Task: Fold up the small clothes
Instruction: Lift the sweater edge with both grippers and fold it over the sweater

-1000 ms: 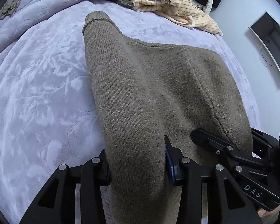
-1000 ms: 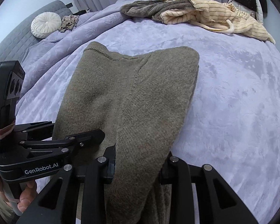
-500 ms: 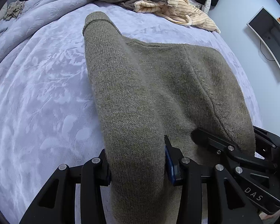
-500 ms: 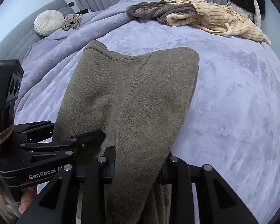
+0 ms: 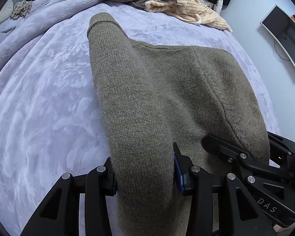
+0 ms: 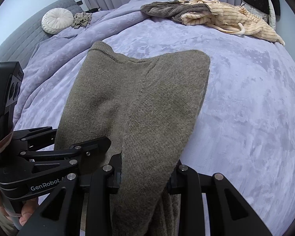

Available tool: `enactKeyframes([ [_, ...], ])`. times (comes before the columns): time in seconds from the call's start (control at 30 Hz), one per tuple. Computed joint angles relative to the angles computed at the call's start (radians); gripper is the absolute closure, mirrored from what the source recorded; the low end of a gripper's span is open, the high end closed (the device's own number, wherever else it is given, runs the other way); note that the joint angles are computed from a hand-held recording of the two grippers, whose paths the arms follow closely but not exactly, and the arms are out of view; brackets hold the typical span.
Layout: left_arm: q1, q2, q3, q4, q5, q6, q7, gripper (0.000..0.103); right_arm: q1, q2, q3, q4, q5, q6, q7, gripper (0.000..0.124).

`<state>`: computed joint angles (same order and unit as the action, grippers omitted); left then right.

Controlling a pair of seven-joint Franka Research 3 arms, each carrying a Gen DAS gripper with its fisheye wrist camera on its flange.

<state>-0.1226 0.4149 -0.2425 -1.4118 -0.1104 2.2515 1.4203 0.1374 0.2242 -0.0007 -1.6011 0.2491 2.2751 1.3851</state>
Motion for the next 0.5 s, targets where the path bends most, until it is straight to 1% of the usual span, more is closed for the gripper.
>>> enactKeyframes([
  [0.2,0.003,-0.046,-0.001,-0.065,-0.005,0.014,0.007,0.059,0.009,-0.042,0.001,-0.055,-0.011,0.01,0.01,0.092],
  [0.33,0.007,-0.084,0.0,-0.118,-0.014,0.031,0.019,0.059,0.009,-0.043,0.001,-0.056,-0.01,0.011,0.01,0.092],
  [0.5,0.007,-0.127,0.005,-0.182,-0.021,0.052,0.022,0.059,0.017,-0.091,0.007,-0.127,-0.008,0.033,0.007,0.092],
])
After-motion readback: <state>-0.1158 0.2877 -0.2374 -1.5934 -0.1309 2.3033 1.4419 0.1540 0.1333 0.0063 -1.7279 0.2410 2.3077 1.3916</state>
